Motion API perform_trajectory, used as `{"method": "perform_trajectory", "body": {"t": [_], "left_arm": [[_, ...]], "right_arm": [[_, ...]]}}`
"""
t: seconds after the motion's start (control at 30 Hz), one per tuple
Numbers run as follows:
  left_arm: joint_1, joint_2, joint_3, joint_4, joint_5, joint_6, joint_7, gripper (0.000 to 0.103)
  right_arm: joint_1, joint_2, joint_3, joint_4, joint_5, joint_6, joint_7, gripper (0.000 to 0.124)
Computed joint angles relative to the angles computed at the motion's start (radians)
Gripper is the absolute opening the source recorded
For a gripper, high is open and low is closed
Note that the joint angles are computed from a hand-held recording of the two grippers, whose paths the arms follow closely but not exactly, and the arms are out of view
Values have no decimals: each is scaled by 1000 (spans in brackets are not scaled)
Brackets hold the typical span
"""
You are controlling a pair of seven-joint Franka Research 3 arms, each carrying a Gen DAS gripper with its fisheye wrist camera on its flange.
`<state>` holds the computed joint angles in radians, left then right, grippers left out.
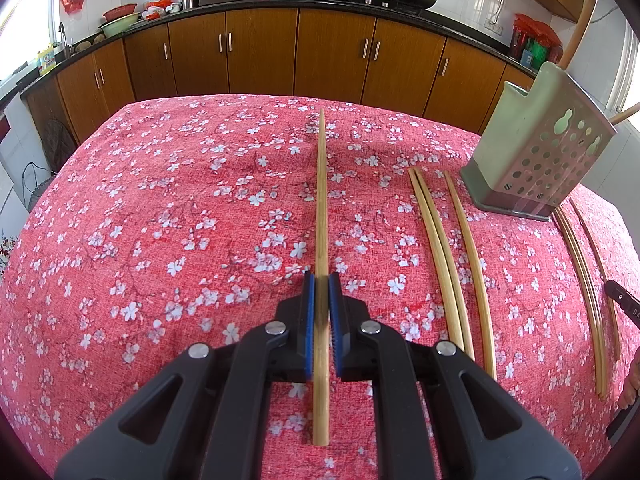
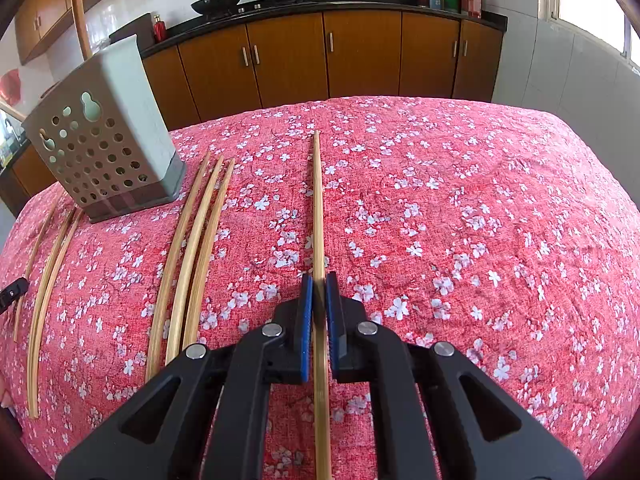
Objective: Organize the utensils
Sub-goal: 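Raise the left tool's chopstick over the holder while the right tool carries its own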
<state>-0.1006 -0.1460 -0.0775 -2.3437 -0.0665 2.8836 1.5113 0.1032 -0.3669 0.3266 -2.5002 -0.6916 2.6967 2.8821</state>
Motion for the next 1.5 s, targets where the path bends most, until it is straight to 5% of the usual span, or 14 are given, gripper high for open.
{"method": "perform_trajectory", "body": {"t": [0.13, 0.23, 0.63, 1.1, 1.3, 1.5], "left_arm": [[1, -5, 0, -8, 2, 3, 1, 11], [31, -32, -30, -33, 116, -5, -65, 11], [-12, -128, 2, -118, 141, -22, -21, 9], [-127, -283, 116, -88, 46, 139, 15, 8], [-122, -290, 108, -61, 65, 144, -18, 8], [-269, -343, 210, -49, -20, 133, 74, 8]], "right_arm": [[1, -1, -1, 0, 1, -3, 0, 8], [13, -18, -1, -14, 12, -7, -3, 8], [5, -86, 37, -52, 96, -15, -61, 7], [-154, -298, 177, 13, -24, 7, 4, 7], [-213, -297, 215, 38, -11, 33, -5, 7], [-218, -326, 200, 56, 43, 124, -45, 7]]}}
